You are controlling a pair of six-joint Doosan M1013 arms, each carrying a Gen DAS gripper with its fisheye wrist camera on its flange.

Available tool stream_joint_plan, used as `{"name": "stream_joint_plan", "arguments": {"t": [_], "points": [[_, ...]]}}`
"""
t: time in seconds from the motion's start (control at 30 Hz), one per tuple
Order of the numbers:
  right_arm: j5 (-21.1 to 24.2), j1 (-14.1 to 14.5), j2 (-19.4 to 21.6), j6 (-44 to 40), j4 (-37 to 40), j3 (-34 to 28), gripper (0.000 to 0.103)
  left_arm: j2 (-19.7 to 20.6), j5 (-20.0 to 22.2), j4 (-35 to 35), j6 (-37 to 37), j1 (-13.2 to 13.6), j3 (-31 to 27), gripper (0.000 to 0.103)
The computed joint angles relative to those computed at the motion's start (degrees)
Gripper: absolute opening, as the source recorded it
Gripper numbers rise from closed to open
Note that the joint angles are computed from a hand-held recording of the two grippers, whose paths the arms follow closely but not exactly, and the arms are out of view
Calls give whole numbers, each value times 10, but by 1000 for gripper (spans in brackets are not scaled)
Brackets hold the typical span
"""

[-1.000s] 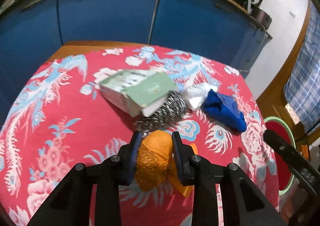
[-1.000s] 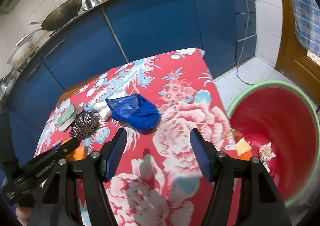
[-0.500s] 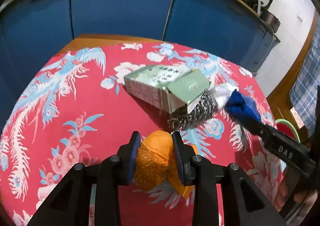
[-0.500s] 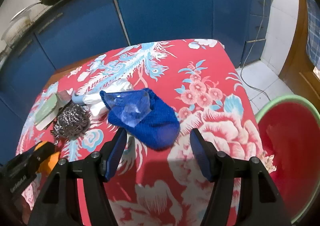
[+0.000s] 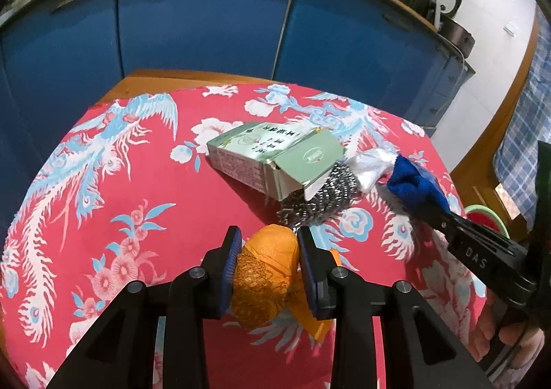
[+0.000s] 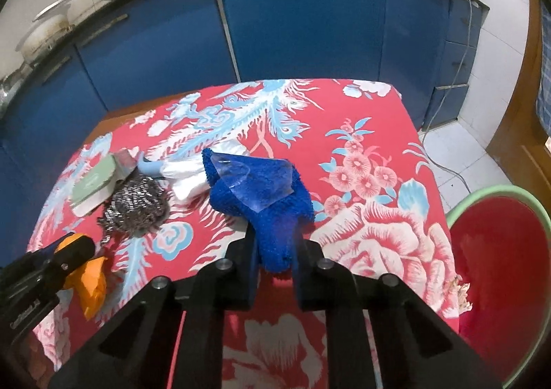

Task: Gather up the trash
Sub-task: 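Carry the orange and blue gloves in both grippers over the bucket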

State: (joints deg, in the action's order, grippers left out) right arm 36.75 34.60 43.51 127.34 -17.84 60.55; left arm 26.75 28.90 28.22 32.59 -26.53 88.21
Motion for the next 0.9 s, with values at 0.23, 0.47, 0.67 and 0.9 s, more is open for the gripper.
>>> {"name": "stream_joint_plan", "arguments": {"t": [0.23, 0.47, 0.67, 0.9], "points": [[-54, 2, -43, 36, -13, 59, 17, -9, -11, 3, 6, -6, 2, 34], [-89, 2, -80, 97, -45, 113, 17, -13, -20, -16, 45, -16, -4, 34], [-111, 1, -112, 184, -103, 164, 17, -12, -28, -47, 101, -29, -14, 34], [-116, -4, -147, 313, -189, 223, 17, -6, -35, -88, 174, -46, -37, 34]]}}
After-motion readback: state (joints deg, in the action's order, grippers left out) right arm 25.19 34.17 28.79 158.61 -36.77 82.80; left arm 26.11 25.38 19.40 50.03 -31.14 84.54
